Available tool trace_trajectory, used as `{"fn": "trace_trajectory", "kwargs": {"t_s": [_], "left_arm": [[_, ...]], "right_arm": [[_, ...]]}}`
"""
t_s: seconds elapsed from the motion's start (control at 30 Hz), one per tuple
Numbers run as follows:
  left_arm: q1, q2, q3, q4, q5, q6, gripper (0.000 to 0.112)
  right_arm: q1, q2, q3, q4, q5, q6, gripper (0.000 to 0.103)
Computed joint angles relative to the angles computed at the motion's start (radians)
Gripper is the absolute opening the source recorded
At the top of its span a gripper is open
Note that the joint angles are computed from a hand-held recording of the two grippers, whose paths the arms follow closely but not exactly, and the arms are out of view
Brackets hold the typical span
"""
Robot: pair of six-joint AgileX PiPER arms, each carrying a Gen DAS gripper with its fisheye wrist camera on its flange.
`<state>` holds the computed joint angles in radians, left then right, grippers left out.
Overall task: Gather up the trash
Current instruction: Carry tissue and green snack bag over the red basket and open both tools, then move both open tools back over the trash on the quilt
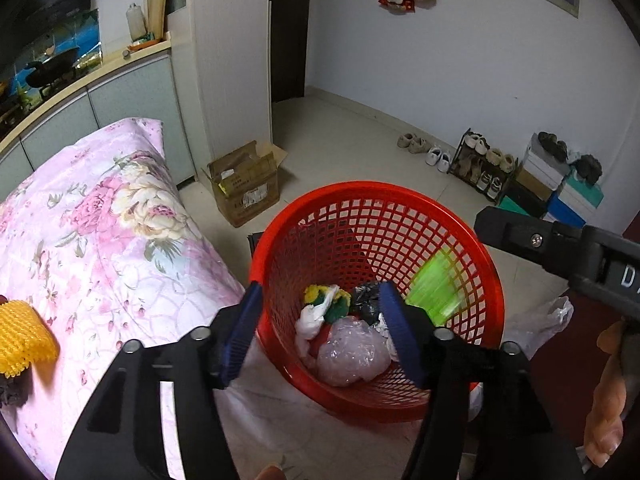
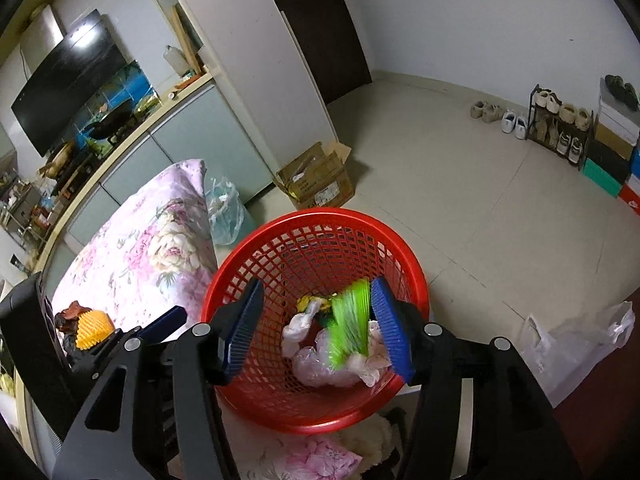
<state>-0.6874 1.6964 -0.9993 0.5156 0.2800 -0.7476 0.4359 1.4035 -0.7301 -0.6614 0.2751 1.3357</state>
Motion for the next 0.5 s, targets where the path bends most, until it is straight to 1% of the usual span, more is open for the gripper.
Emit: {"fn": "trace_trajectory", "kwargs": {"t_s": [0.1, 0.2, 0.27, 0.33, 0.37, 0.47, 0.5], "left_arm": [[-0.011, -0.027, 0.013, 0.107, 0.01, -0.106, 0.069], [-0.025, -0.071, 0.045, 0.317, 0.029, -0.313, 0.075], [-0.035, -0.109, 0.074, 0.444, 0.042, -0.44, 0.077], [-0.043, -0.153, 0.107, 0.545, 0.055, -0.541, 0.078], [-0.037, -0.165, 0.112, 0.556, 0.053, -0.548, 0.078], [-0.049, -0.226, 0.153, 0.661, 0.081, -0.659, 0.081], [-0.055, -0.251, 0.169, 0.698, 0.096, -0.7, 0.082]], "right_arm": [[0.003, -0.019, 0.01, -0.038, -0.004, 0.039, 0.057], [0.027, -0.039, 0.015, -0.131, 0.011, 0.129, 0.057], [0.059, -0.057, 0.019, -0.239, 0.029, 0.232, 0.057], [0.091, -0.071, 0.017, -0.32, 0.055, 0.309, 0.057], [0.116, -0.08, 0.017, -0.375, 0.079, 0.359, 0.057], [0.185, -0.101, 0.016, -0.5, 0.14, 0.464, 0.059], [0.206, -0.11, 0.019, -0.534, 0.158, 0.491, 0.061]]}}
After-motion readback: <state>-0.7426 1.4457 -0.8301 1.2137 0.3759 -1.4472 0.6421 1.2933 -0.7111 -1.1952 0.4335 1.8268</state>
